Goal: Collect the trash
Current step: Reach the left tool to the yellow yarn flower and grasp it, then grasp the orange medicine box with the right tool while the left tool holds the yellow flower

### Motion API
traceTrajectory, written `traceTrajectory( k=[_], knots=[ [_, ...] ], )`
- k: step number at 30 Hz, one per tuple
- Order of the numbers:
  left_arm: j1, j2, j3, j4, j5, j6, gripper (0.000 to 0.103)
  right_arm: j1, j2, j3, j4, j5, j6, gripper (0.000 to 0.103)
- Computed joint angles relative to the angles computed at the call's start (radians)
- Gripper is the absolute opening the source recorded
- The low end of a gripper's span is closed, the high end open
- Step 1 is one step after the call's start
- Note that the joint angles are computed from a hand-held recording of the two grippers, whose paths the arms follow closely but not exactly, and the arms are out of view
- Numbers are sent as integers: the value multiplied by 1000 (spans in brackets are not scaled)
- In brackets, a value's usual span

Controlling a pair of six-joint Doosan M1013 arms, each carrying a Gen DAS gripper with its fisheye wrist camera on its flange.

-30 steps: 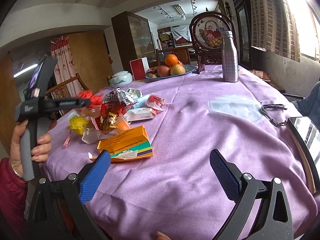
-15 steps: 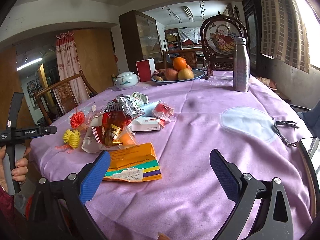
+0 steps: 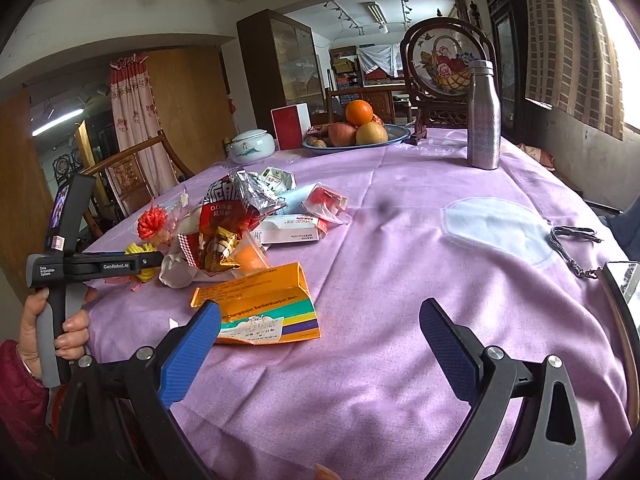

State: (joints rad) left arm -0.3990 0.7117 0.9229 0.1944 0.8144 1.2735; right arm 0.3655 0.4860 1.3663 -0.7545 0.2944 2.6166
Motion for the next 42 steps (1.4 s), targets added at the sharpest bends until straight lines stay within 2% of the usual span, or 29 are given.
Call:
traceTrajectory(
  k=[2, 4, 8, 11, 15, 17, 25, 28, 35, 37, 39, 42],
  knots=[
    [9, -23, 38, -44, -40, 16, 49, 0, 2, -4, 39, 1, -41, 98],
    [7, -57, 94, -8, -98, -13, 48, 1, 6, -12, 113, 0, -115, 98],
    [11, -130, 207, 29, -211, -54, 48, 7, 24, -43, 359, 14, -378, 98],
    [13, -160, 252, 54, -244, -86, 48, 25, 48, -85, 365, 74, -424, 97],
    [21, -183, 293, 11, -274, -75, 48, 39, 56, -102, 383, 96, -469, 97],
    [24, -192, 313, -4, -289, -73, 48, 48, 61, -111, 354, 123, -461, 97],
    [34, -198, 340, -55, -317, -56, 48, 86, 117, -216, 171, 318, -403, 97],
    [34, -200, 345, -50, -325, -63, 48, 81, 116, -216, 80, 370, -298, 96],
    [34, -212, 367, -36, -347, -64, 48, 26, 54, -103, -123, 506, 53, 97],
    [33, -213, 368, -53, -354, -46, 48, 9, 25, -64, -112, 447, 90, 97],
    [30, -214, 370, -63, -362, -36, 48, -10, 3, -37, -45, 340, 80, 97],
    [26, -218, 372, -71, -370, -30, 48, -24, 24, -77, 118, 286, -55, 97]
  ],
)
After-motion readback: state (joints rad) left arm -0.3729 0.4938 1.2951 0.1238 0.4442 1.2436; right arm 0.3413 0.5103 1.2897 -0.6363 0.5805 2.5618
